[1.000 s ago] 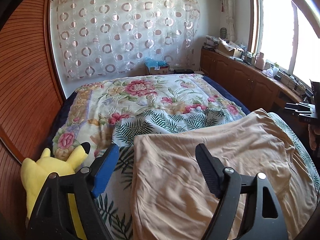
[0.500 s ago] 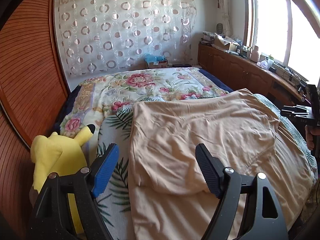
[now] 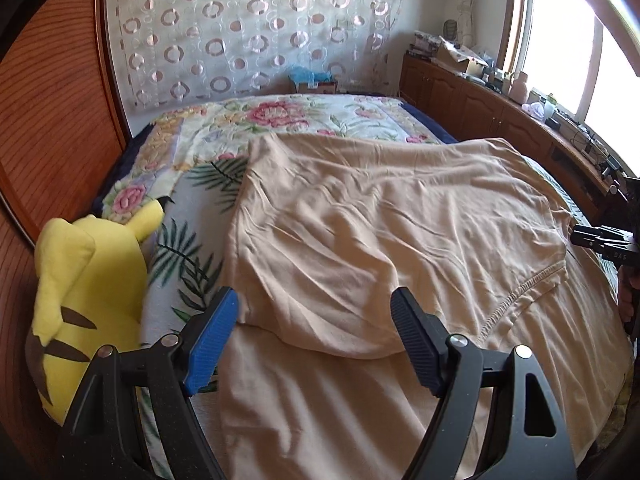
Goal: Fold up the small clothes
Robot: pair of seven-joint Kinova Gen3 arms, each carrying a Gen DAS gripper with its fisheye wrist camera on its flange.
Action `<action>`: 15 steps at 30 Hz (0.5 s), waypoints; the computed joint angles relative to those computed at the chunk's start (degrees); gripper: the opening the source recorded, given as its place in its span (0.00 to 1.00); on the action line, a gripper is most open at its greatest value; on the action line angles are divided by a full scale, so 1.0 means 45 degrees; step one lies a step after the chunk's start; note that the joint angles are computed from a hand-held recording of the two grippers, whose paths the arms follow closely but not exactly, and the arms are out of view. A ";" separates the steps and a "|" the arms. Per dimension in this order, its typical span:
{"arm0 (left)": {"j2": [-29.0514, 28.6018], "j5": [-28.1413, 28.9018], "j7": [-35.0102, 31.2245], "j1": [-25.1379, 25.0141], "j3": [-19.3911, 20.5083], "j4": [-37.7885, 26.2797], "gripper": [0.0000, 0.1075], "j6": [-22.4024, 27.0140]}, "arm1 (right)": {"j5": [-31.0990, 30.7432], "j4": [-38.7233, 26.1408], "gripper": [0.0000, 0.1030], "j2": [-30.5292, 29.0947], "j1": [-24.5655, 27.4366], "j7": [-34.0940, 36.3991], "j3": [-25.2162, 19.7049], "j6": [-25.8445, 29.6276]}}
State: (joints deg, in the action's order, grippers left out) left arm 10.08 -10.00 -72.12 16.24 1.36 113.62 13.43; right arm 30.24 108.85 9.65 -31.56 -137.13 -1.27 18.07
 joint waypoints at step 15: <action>0.0804 0.0878 -0.0352 -0.0614 0.0338 -0.0891 0.74 0.0841 | -0.0077 -0.1193 0.49 0.1252 -0.0823 -0.0447 0.1414 -0.0108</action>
